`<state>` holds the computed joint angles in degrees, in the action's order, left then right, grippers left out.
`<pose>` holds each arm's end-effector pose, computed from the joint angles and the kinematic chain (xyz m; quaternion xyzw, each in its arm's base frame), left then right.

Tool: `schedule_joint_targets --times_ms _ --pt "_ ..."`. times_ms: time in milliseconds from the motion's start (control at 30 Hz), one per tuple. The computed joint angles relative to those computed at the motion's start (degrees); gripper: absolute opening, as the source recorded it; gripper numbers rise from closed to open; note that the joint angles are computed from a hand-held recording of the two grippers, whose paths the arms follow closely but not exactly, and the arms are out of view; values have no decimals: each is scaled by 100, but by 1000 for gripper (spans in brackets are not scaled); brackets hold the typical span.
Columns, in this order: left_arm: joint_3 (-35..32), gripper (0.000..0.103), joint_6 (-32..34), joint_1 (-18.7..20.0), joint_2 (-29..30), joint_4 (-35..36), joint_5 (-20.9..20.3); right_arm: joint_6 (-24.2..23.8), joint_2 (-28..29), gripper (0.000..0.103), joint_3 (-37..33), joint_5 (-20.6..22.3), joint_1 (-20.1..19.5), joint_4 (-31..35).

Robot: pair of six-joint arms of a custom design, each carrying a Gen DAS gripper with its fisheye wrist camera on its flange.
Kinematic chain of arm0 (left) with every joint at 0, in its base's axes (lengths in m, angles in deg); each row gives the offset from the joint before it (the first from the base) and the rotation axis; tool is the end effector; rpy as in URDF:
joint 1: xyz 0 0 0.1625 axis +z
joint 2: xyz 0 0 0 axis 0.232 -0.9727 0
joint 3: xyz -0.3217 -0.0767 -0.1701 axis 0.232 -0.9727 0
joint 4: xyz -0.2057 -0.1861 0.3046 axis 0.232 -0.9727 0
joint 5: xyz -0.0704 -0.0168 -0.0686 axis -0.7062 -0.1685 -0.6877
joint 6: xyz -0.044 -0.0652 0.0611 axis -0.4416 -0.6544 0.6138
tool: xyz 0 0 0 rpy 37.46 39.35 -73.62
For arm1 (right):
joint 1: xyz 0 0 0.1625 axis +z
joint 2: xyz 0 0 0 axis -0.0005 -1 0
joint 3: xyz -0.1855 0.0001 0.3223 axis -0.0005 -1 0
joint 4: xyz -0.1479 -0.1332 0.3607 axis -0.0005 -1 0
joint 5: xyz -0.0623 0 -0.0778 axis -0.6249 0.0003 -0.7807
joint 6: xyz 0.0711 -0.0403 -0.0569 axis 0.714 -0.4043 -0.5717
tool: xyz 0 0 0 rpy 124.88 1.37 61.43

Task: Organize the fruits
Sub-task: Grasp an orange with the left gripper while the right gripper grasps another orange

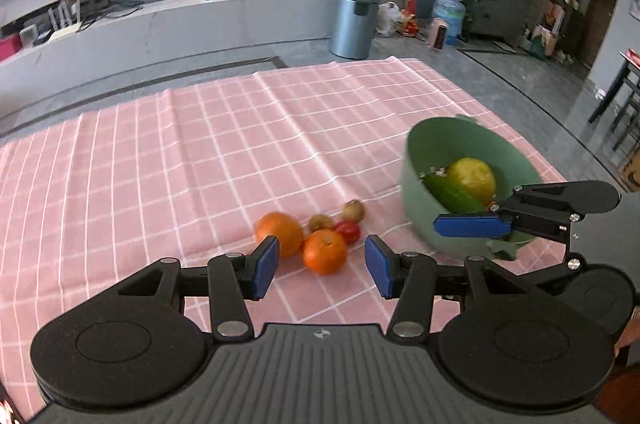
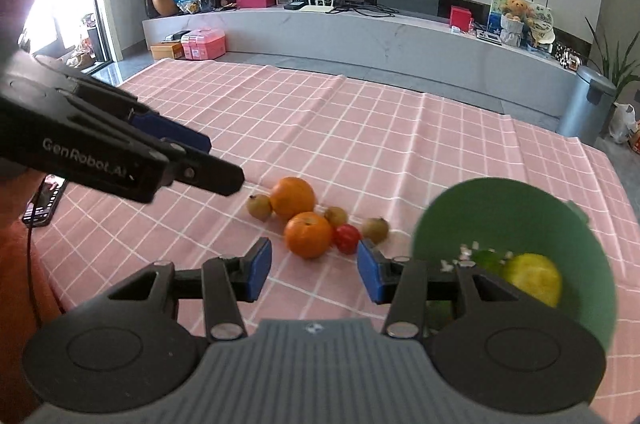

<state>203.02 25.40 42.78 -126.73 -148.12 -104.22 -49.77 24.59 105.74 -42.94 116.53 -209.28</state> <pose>-0.0628 -0.4565 0.3490 0.1855 0.8858 -0.3189 0.2814 0.3641 -0.5045 -0.0049 0.4446 -0.8490 0.2251 0.1753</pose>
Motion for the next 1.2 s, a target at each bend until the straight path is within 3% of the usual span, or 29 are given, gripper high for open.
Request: schedule_joint_targets --times_ms 433,733,1200 --pt "198 58 444 617 474 -1567 -55 -476 1470 44 -971 -601 32 -1130" --pt "183 58 450 947 698 -2266 -386 -344 1703 44 -1177 -511 -88 -1230" --pt "119 60 443 1035 827 -2252 -446 -253 1763 44 -1197 -430 -138 -1115"
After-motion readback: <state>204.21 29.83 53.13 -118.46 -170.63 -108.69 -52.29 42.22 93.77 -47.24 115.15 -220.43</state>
